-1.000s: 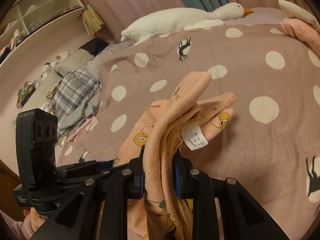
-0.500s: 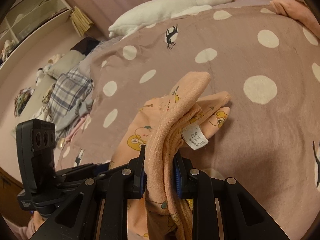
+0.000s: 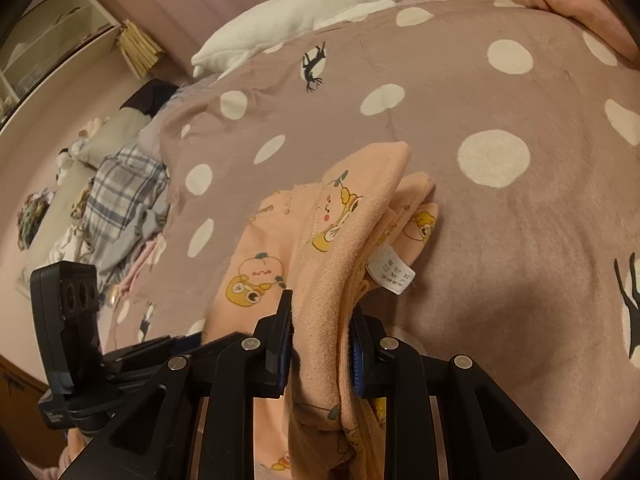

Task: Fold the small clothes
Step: 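Lay the folded edge down and open both grippers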

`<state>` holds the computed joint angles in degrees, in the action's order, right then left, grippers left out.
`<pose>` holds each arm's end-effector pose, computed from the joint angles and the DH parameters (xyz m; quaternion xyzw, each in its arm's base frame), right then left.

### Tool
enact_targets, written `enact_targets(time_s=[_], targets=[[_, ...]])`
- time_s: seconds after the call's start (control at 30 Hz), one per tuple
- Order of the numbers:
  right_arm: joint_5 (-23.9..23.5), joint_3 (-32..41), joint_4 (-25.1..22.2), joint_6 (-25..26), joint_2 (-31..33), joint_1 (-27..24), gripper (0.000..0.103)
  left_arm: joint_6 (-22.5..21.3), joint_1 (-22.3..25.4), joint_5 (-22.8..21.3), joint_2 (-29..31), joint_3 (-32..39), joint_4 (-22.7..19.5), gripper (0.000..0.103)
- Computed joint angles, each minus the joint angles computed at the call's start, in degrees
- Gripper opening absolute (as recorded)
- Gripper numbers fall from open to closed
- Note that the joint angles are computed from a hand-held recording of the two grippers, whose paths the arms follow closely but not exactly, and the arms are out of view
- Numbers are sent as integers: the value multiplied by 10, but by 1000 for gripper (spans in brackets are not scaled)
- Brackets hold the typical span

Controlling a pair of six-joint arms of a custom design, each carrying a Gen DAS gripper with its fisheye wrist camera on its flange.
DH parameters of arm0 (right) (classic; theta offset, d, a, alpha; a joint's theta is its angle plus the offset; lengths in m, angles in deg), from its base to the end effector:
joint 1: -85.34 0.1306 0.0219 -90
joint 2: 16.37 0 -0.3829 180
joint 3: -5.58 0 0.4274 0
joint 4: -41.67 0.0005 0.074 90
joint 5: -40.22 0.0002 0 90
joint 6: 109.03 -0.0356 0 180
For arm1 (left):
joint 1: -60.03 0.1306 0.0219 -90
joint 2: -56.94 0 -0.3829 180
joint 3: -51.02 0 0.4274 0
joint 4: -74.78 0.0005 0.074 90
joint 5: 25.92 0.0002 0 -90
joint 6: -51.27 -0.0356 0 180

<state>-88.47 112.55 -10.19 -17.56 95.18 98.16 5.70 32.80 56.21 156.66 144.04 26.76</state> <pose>0.6238 0.1643 0.3677 -0.2073 0.8845 0.3425 0.2397 0.5124 -0.2587 0.3688 -0.1627 0.9369 -0.1240 0.2834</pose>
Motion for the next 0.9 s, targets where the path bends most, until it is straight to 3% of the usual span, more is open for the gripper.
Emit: enact_targets(time_s=[0.9], targets=[[37,-2,-16,-20,5,-8,27,4,-7,-23,-4,-5,-26,43]])
